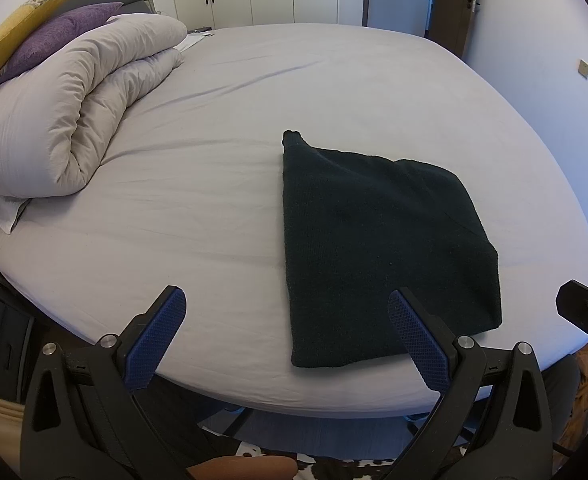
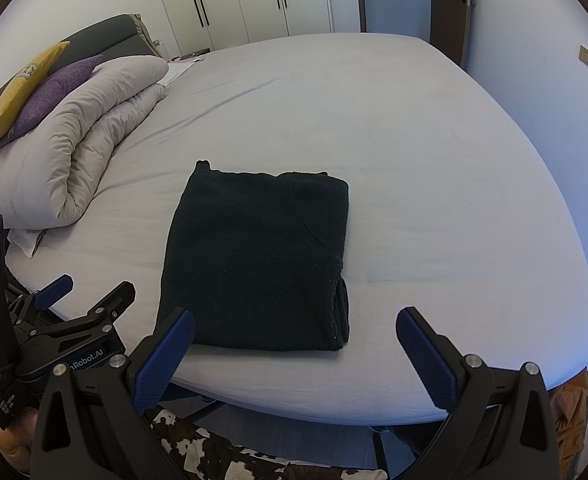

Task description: Fold small clothes

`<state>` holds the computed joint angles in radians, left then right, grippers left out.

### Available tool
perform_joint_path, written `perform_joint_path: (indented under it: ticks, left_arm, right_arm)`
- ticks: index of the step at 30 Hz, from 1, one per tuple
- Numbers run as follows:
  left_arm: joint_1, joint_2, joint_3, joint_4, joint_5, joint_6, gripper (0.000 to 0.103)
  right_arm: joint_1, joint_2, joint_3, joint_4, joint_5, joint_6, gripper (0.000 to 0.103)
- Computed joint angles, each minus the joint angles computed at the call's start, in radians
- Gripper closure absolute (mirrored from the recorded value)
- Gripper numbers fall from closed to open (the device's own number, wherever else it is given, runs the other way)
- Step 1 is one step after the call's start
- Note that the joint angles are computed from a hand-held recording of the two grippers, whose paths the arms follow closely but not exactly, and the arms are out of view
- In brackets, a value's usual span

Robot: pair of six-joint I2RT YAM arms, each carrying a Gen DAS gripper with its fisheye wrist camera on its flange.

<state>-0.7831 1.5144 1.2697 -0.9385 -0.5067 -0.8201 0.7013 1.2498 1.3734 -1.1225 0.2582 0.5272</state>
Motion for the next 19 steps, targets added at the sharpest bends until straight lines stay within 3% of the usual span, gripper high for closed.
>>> perform_joint_path:
  ticks: [19]
  left_arm:
    - [0.013, -0.001, -0.024, 0.026, 0.020, 0.004, 0.000]
  right_arm:
    - [0.003, -0.021, -0.044, 0.017, -0.001, 0.011, 0.000]
